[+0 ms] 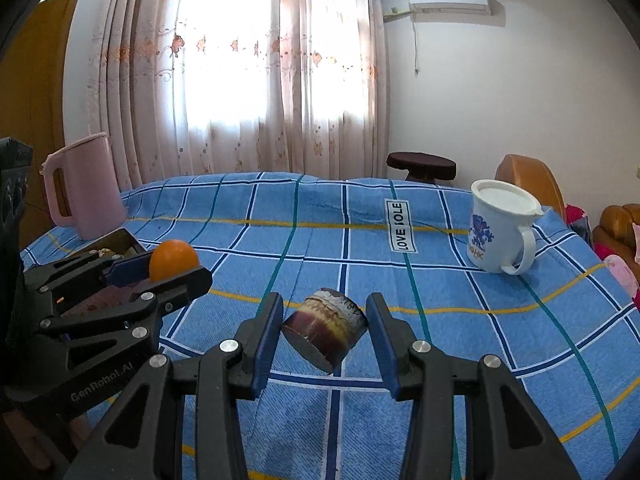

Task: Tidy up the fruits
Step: 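Lift the orange and the wrapped roll above the table with both grippers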

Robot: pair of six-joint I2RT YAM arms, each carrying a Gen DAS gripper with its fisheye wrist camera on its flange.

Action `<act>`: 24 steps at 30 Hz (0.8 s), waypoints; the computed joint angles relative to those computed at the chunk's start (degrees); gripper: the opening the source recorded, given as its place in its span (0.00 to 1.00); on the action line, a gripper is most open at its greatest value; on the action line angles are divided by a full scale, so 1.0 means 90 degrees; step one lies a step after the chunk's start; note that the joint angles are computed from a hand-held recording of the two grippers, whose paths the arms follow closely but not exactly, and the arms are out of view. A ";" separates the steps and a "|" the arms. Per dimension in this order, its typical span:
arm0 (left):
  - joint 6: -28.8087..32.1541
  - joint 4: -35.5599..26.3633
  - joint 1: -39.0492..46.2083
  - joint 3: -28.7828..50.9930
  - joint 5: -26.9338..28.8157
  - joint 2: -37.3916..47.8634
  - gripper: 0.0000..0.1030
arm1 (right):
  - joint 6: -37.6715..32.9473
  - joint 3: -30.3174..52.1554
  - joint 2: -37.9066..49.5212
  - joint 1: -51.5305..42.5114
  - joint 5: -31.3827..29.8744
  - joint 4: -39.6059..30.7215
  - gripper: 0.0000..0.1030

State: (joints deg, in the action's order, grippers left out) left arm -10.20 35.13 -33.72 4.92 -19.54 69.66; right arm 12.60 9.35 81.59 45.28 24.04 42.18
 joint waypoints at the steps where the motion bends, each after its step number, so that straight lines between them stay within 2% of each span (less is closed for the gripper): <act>1: -0.0001 0.0036 -0.0025 -0.0029 -0.0039 -0.0024 0.39 | -0.0020 -0.0017 -0.0018 0.0012 0.0020 0.0034 0.44; 24: 0.0042 0.0316 -0.0329 -0.0531 -0.0544 -0.0746 0.39 | -0.0322 -0.0535 -0.0099 0.0427 0.0606 0.1140 0.44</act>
